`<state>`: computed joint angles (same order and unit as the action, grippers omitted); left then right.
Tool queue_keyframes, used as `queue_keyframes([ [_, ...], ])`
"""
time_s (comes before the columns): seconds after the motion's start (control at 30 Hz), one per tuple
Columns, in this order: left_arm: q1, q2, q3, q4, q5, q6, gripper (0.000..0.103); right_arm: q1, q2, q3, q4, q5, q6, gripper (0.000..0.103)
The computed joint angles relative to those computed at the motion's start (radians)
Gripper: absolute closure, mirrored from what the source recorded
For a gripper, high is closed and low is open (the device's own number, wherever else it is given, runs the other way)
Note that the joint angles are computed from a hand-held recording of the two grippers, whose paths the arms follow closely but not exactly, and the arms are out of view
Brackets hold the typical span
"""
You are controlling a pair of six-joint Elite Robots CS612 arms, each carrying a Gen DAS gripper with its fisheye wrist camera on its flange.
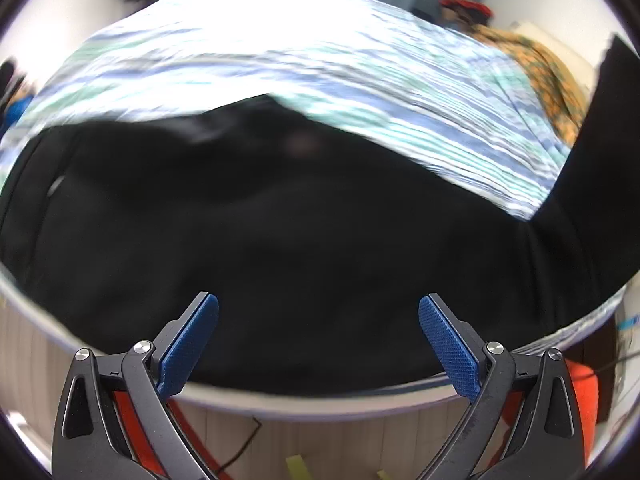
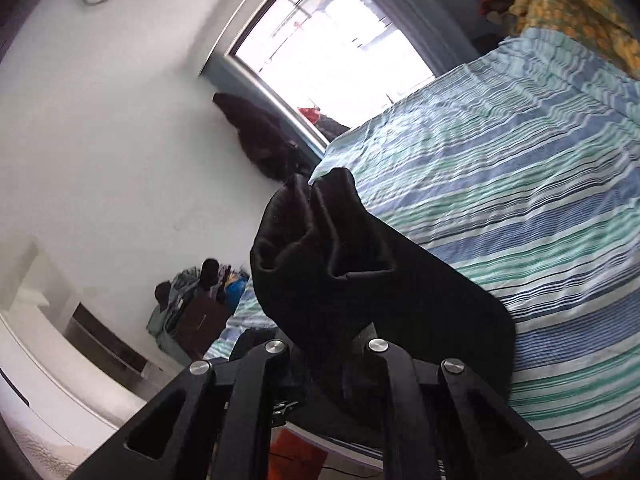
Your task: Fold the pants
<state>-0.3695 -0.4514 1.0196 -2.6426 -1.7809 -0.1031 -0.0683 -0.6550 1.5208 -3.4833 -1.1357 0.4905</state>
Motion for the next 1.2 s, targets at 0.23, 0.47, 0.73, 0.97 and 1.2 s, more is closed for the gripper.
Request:
queue_keyframes([
  [0.23,0.044,-0.019,0.071,-0.025,0.032,-0.065,0.002,0.124,0.163,-0.214,0.356,-0.167,-0.155,0.015],
  [0.47,0.050,-0.039,0.138,-0.156,-0.033,-0.017,0.004,0.140,0.062,0.033,0.305,-0.392,-0.486,0.013],
  [0.73,0.002,0.029,-0.007,-0.043,-0.156,0.180,0.069,0.118,0.023,0.181,0.211,-0.500,-0.485,0.013],
  [0.97,-0.019,0.043,-0.040,0.038,-0.095,0.211,0.088,0.097,0.034,0.179,0.222,-0.457,-0.488,0.013],
  [1.2,-0.028,-0.008,0.054,-0.071,-0.038,0.176,0.099,0.097,0.034,0.186,0.188,-0.440,-0.469,0.013],
])
